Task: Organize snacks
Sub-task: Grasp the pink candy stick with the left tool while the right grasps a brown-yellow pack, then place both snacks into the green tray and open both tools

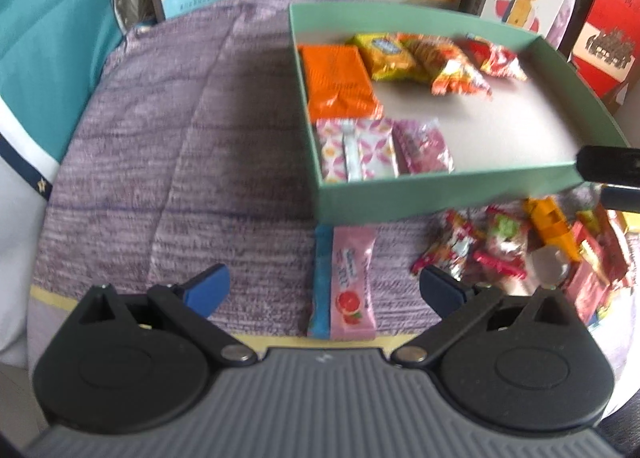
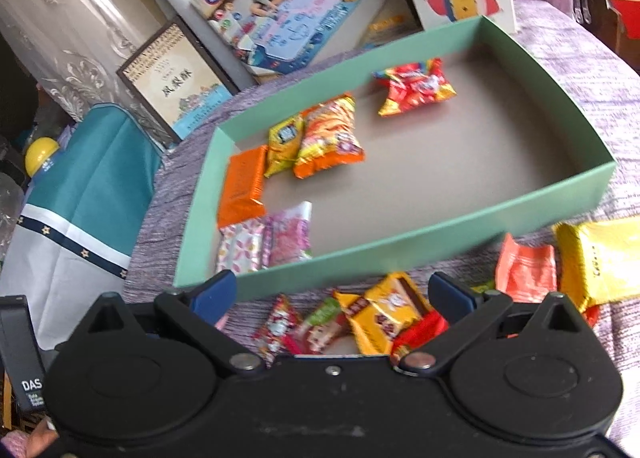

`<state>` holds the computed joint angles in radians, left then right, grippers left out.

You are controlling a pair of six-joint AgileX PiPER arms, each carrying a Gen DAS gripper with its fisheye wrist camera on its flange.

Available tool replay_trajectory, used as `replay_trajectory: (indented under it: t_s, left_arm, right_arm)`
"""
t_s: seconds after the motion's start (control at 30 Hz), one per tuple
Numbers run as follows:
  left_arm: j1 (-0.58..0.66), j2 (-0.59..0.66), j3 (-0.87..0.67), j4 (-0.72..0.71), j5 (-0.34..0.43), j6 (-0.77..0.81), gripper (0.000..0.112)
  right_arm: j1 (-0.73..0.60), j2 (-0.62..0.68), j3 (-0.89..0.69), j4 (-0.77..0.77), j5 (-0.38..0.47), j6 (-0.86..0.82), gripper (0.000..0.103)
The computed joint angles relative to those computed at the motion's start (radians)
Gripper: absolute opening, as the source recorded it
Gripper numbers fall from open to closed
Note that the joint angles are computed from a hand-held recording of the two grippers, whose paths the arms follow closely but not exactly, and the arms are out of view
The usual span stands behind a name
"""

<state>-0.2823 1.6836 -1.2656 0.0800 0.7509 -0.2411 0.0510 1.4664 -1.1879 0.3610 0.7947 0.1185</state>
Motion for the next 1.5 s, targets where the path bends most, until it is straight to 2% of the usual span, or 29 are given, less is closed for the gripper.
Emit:
replay_trajectory:
  t_s: [0.07, 0.23, 0.37, 0.43, 0.5, 0.57, 0.63, 0.67, 0.7, 0.73, 0.87, 0.93, 0.97, 1.0, 1.03, 1.17, 1.27, 1.4, 1.5]
  left_arm:
    - [0.006, 0.01, 0.009, -0.008, -0.006, 0.004, 0.103]
    - [0.01, 0.035, 0.012, -0.01, -0.015, 0.006, 0.103]
    - [0.007, 0.04, 0.017, -0.017, -0.025, 0.01, 0.103]
    - [0.004, 0.043, 0.024, -0.018, -0.037, 0.018, 0.099]
    - [-0.005, 0.052, 0.024, -0.004, -0.045, 0.01, 0.095]
    - [-0.029, 0.051, 0.033, 0.049, -0.069, -0.03, 0.087]
    - [-0.036, 0.046, 0.034, 0.039, -0.085, -0.013, 0.067]
    - [-0.039, 0.041, 0.037, 0.032, -0.093, 0.0, 0.06]
    - [-0.039, 0.036, 0.039, 0.017, -0.099, 0.02, 0.043]
    - [-0.036, 0.034, 0.038, -0.005, -0.099, 0.046, 0.035]
    - [-0.02, 0.03, 0.039, -0.055, -0.098, 0.099, 0.034]
    - [-0.009, 0.023, 0.048, -0.073, -0.102, 0.117, 0.034]
    - [-0.006, 0.02, 0.054, -0.077, -0.106, 0.122, 0.034]
    - [-0.004, 0.015, 0.062, -0.078, -0.111, 0.125, 0.034]
    - [-0.004, 0.014, 0.064, -0.077, -0.113, 0.128, 0.035]
    - [-0.03, 0.014, 0.066, -0.013, -0.124, 0.069, 0.026]
    - [-0.036, 0.008, 0.059, -0.019, -0.108, 0.057, 0.021]
    - [-0.015, -0.009, 0.053, -0.113, -0.073, 0.122, 0.021]
    - [-0.015, -0.034, 0.066, -0.133, -0.063, 0.136, 0.021]
  right_arm:
    - [-0.014, -0.007, 0.016, 0.004, 0.001, -0.013, 0.103]
    - [-0.022, -0.009, 0.04, -0.011, -0.012, -0.033, 0.092]
    - [-0.033, -0.027, 0.06, -0.022, -0.011, -0.04, 0.092]
    - [-0.032, -0.055, 0.087, -0.038, -0.015, -0.028, 0.091]
    - [-0.018, -0.08, 0.11, -0.064, -0.029, -0.012, 0.083]
    - [-0.002, -0.086, 0.118, -0.099, -0.053, 0.006, 0.08]
    - [0.0, -0.057, 0.097, -0.089, -0.053, -0.014, 0.07]
    - [0.0, -0.037, 0.084, -0.076, -0.049, -0.029, 0.069]
    - [0.006, -0.016, 0.071, -0.075, -0.049, -0.037, 0.069]
    - [0.017, 0.003, 0.059, -0.088, -0.052, -0.034, 0.069]
    - [0.034, 0.079, 0.012, -0.064, -0.006, -0.082, 0.069]
    - [0.059, 0.087, 0.023, -0.114, -0.022, -0.051, 0.069]
    - [0.068, 0.085, 0.033, -0.137, -0.036, -0.035, 0.065]
    - [0.076, 0.079, 0.05, -0.153, -0.057, -0.026, 0.048]
    - [0.086, 0.074, 0.062, -0.172, -0.075, -0.013, 0.036]
    - [0.101, 0.067, 0.07, -0.203, -0.089, -0.001, 0.03]
    - [0.11, 0.055, 0.067, -0.22, -0.095, 0.023, 0.026]
    - [0.099, 0.02, 0.073, -0.188, -0.085, -0.008, 0.024]
    - [0.096, -0.003, 0.079, -0.18, -0.081, -0.008, 0.023]
